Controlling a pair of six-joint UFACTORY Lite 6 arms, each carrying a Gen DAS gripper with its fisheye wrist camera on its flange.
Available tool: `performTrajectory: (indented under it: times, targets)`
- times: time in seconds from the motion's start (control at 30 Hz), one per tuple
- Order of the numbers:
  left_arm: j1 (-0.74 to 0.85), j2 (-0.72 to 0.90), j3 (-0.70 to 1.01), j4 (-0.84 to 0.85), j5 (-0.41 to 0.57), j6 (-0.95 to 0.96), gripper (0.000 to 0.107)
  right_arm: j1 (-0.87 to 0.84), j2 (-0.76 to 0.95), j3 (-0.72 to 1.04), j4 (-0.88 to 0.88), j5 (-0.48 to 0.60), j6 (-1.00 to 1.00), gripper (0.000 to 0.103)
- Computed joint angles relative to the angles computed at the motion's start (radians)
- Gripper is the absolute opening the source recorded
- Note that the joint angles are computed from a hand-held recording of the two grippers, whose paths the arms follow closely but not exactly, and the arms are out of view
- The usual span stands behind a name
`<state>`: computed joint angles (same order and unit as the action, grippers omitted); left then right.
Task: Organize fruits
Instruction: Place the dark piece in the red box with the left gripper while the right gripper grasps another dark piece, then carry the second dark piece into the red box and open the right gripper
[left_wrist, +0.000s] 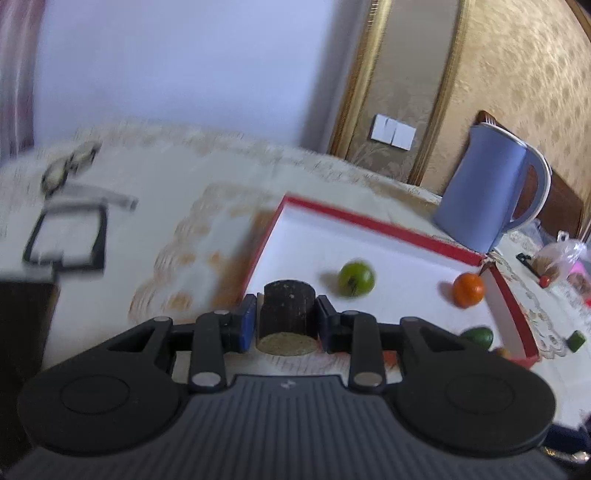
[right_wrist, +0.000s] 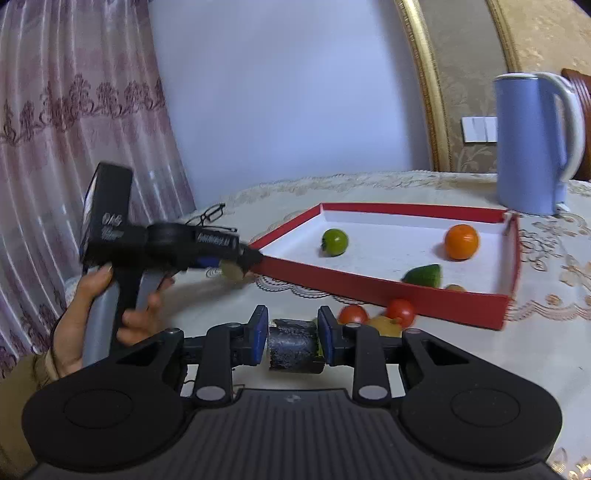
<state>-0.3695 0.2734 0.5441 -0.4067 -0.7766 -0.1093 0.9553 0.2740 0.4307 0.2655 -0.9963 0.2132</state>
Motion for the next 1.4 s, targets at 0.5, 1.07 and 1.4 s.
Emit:
performTrajectory:
  times: [0.5, 1.07, 1.4]
  targets:
    - [0.023, 0.398, 0.697, -0.332, 0.293, 0.446, 0.07, -0.045, -0.042, -0.133, -0.033, -0.129, 0.063, 0.029]
    - [-0.124, 0.066, -0.117, -0.23, -0.271, -0.162, 0.103, -0.002, 0.013, -0.071, 0.045, -0.103, 0.041, 0.029]
    - [-0.056, 0.054, -0.16, -0.111, -0.284, -0.281, 0.103, -0.051, 0.0, -0.043, 0.011, -0.074, 0.027, 0.029]
